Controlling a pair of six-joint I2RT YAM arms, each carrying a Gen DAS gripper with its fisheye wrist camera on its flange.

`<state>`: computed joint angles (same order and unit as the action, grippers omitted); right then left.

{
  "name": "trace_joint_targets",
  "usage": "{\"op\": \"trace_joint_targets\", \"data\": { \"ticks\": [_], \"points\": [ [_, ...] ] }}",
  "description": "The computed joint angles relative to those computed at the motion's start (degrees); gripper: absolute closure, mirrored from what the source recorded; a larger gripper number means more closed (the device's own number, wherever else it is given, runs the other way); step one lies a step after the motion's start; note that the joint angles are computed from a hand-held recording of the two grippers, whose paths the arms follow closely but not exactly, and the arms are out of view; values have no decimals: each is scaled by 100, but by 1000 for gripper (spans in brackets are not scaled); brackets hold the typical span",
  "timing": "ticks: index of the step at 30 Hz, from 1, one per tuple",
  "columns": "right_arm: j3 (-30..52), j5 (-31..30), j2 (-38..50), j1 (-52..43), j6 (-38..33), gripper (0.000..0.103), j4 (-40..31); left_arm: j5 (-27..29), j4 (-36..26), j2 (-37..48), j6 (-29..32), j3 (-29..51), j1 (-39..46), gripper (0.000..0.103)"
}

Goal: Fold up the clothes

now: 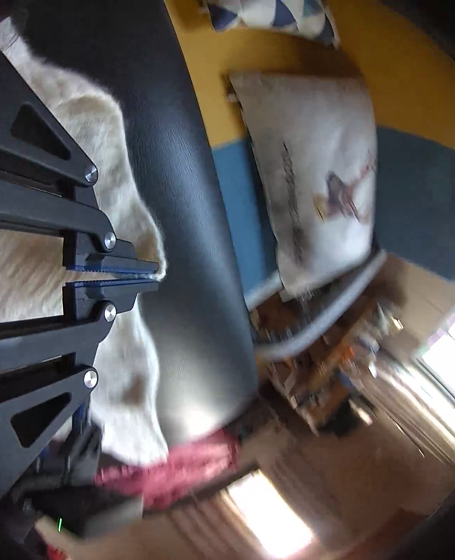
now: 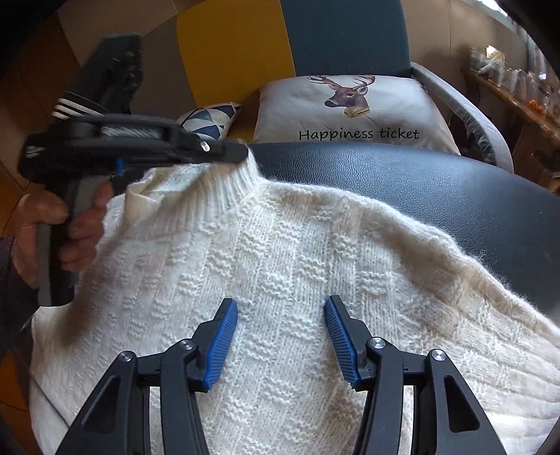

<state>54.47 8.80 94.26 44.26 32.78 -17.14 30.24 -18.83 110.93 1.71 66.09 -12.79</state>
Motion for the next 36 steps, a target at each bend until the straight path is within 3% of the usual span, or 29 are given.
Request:
{"op": "trace_joint_targets", "data": {
  "ticks": [3, 4, 7, 10, 13, 15, 17, 24, 27, 31, 36],
  "points": [
    [79, 1, 45, -2, -48, 49, -94, 149, 156, -207, -359, -209, 88, 96],
    [105, -11, 57, -10, -65, 49, -124, 194, 233, -385, -430, -359, 183, 88],
    [170, -129, 66, -77, -116, 48, -214, 473, 487, -1253, -565, -1063, 612, 86],
    [420, -604, 64, -298, 45, 45, -530, 568, 380, -2306, -163, -1933, 1060, 86],
    [472, -1378, -174, -471, 311, 44, 73, 451, 112, -3229, 522, -2835, 1623, 86],
    [866, -1857, 43, -483, 395, 37, 396, 287, 12, -3661, 820, -3269, 1910, 86],
    [1463, -2355, 550, -508, 581, 25, 580, 359, -22, -3779, 913, -3499, 2122, 86],
    [4139, -3215, 2862, -482, 1200, 25, -144, 339, 202, -3819, 1357, -3970, 2586, 86],
    [4595, -3571, 3342, -428, 1426, 25, 147, 317, 263, -3823, 1426, -4113, 2673, 87],
    [5049, -3467, 3759, -352, 1746, 24, 573, 391, 356, -3816, 1401, -4197, 2743, 88],
    [6088, -3079, 4293, -322, 1531, 24, -429, 468, 358, -3751, 1416, -4221, 2845, 88]
  ]
}}
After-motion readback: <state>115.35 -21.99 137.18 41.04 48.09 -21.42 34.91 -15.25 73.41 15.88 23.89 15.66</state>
